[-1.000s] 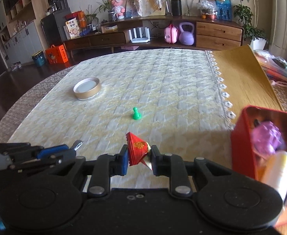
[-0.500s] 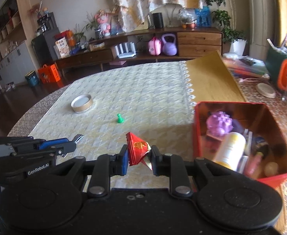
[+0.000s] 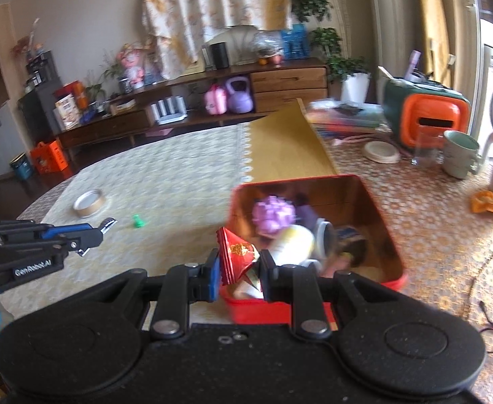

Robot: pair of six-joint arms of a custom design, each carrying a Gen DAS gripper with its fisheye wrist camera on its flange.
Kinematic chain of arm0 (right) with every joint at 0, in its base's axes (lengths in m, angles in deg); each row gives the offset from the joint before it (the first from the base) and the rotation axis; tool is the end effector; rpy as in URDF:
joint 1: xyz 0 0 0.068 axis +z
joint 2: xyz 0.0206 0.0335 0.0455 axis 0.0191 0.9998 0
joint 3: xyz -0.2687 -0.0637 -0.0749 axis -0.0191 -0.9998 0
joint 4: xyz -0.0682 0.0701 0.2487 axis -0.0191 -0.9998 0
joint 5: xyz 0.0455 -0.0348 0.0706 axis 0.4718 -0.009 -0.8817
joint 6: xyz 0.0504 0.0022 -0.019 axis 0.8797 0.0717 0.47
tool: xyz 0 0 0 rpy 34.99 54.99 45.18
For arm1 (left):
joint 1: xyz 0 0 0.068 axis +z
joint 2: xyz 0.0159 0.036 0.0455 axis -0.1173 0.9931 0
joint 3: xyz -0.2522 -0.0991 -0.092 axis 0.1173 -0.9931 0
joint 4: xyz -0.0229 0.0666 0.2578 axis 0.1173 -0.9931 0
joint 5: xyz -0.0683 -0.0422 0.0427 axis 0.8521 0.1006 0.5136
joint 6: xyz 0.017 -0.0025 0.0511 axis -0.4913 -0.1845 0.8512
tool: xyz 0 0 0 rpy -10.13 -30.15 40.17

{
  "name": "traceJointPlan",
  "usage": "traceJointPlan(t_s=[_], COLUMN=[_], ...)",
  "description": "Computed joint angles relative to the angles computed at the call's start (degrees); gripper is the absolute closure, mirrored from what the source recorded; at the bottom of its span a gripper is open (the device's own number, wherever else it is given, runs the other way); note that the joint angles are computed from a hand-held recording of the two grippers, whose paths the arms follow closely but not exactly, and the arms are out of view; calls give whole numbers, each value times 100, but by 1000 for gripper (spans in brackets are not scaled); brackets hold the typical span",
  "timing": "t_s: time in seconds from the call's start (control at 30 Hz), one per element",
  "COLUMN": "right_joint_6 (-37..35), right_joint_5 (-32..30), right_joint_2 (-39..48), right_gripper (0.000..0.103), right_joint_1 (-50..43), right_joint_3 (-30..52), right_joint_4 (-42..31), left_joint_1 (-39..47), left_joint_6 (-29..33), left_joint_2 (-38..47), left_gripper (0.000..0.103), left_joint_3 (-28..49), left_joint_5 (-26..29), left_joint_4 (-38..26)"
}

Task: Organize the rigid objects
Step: 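Carry the nail clipper and candy packet with both tools over the tin box, then open the left tool over the box while the right tool releases the candy packet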

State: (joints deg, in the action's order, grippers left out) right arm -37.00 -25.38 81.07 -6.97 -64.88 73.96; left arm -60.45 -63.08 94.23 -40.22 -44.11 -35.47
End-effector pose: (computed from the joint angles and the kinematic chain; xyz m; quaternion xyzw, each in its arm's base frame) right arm 0.1775 -0.0070 0.1264 -0.1365 0.8831 0.1706 0.4152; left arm 0.1411 -0.1561 0.1344 0.0400 0.8946 -0.0179 0.4448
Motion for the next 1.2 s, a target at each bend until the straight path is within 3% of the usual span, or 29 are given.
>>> traceJointPlan(t_s=[0.2,0.5,0.6,0.93,1.2], right_joint_6=[-388,-698,-728,-704,-599], right_joint_5=[-370,-437,-358,-120,257], right_joint_2=[752,2016,2376,3174,3772], right_gripper=[81,81,81,81,81], right_joint_1=[-789,-1292,-1295,-1095,-710], right_joint_3=[119,537,669,986,1333], right_joint_4=[362,978,1176,1612,1764], left_joint_1=[86,461,668,1026,1279], left_joint_6=[381,1212,1324,1812,1638], left_joint_2=[863,2071,2506,3646,4097], left_gripper=[92,92,92,92,92], left_joint_3=[610,1636,2080,3399,3635], left_joint_5=[359,947,1378,1865,2098], left_joint_4=[398,857,806,690,635])
